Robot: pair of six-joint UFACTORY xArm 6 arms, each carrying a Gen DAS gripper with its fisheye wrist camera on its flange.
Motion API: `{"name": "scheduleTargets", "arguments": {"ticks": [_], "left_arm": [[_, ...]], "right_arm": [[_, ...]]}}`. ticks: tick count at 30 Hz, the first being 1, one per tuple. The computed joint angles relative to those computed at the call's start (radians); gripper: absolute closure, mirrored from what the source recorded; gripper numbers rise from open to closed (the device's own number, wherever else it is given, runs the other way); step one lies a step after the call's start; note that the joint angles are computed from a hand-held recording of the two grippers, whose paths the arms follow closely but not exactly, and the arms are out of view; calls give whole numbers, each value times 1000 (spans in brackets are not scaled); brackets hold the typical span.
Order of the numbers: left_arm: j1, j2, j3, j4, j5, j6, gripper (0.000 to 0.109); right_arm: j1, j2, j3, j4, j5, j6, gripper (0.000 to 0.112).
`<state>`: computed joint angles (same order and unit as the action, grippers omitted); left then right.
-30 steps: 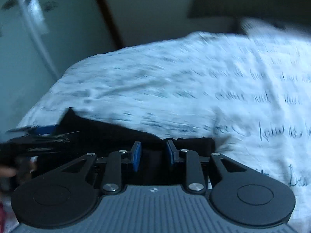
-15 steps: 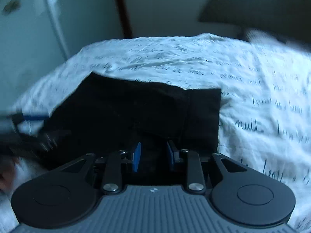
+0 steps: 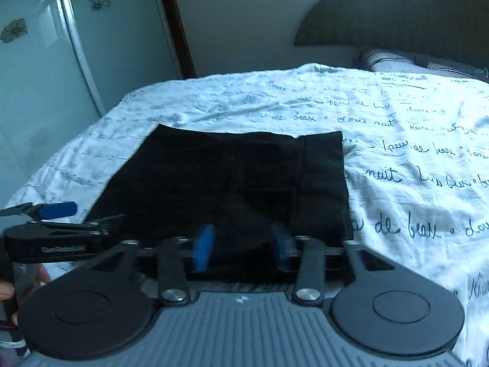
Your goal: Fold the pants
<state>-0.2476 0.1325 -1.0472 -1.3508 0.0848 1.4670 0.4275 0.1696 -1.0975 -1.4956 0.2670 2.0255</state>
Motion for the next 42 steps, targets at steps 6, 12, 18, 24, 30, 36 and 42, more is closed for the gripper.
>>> {"name": "scheduleTargets", "arguments": {"ticks": [6,12,18,24,30,36,42], "left_arm": [[-17,-43,50,46,-28,-49,6],[-14,-82,87,16,-22,-27,6],[-15,-124,131,27,-29,-45,6],[-12,-170,171,30,-26,-48,6],[2,-198,193,-19,-20,-1,6],[12,-184,179,-227,-59,236,6],[72,-109,109,-62,-17,-51,6]], "right_arm": [[40,-11,19,1,6,29,49],[85,-31,29,51,34,-12,42],[166,-69,34,219,181,-143,17],[194,-112,39,523,228,-281,16],[204,-151,92,288,245,-61,16],[240,-112,85,273,374,-127,16],[193,-118,108,115,439,18,12]]}}
